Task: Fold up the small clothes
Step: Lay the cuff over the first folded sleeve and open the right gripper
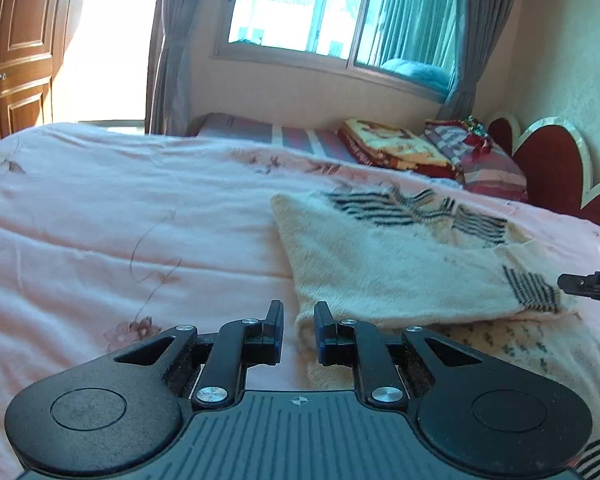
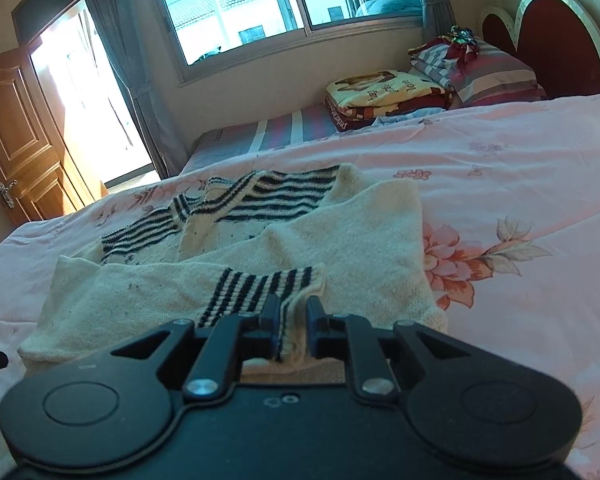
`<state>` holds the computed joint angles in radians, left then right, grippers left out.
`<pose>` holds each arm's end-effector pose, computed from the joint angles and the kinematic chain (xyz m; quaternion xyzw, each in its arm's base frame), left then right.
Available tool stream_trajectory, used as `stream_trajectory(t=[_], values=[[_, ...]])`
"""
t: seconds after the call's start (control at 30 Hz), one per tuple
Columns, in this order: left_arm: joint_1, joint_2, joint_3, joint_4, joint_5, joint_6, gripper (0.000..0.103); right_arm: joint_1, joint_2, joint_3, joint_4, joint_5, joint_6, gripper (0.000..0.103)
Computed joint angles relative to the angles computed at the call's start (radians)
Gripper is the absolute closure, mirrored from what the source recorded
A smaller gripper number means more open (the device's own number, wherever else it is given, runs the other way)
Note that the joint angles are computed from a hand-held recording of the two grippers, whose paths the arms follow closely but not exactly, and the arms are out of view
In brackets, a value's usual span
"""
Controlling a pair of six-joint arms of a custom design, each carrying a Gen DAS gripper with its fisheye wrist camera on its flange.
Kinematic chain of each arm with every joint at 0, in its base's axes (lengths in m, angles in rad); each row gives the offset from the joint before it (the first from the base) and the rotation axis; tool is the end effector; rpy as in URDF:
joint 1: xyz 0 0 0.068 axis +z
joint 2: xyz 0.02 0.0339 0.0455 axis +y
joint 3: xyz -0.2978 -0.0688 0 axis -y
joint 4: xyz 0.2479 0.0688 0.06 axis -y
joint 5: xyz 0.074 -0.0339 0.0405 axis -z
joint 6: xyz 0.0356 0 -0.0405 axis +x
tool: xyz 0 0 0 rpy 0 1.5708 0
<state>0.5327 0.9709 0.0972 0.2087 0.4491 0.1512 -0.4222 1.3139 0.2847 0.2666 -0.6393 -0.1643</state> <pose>0.1289 0.0580 0.1423 -0.0705 0.8792 -0.0456 0.4690 0.1890 -0.0616 0.1492 -0.0103 0.8815 0.1687 0.4409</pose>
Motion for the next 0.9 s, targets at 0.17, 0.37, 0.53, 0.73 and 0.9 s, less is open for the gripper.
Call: stream_trajectory(t=[0.17, 0.37, 0.53, 0.73, 0.9], values=[[-0.322, 0.188, -0.041, 0.329, -0.212, -0.147, 0.008, 0.069, -0.008, -0.010, 0.006, 0.019, -0.026, 0.083], [-0.332, 0.470, -0.051, 0.487, -0.204, -0.105, 0.051, 0.095, 0.078, -0.006, 0.013, 0.106, -0.089, 0.088], [-0.463, 0.227, -0.052, 0.401, -0.369, -0.151, 0.025, 0.041, -0.004, -0.003, -0.003, 0.026, -0.083, 0.081], [-0.586, 0.621, 0.067, 0.534, -0.463, -0.154, 0.012, 0.187, 0.140, 0.013, 0.091, 0.201, -0.068, 0.083], [-0.590, 0.523, 0.134, 0.476, -0.463, -0.138, 0.012, 0.167, 0.107, 0.019, 0.143, 0.156, -0.061, 0.078]])
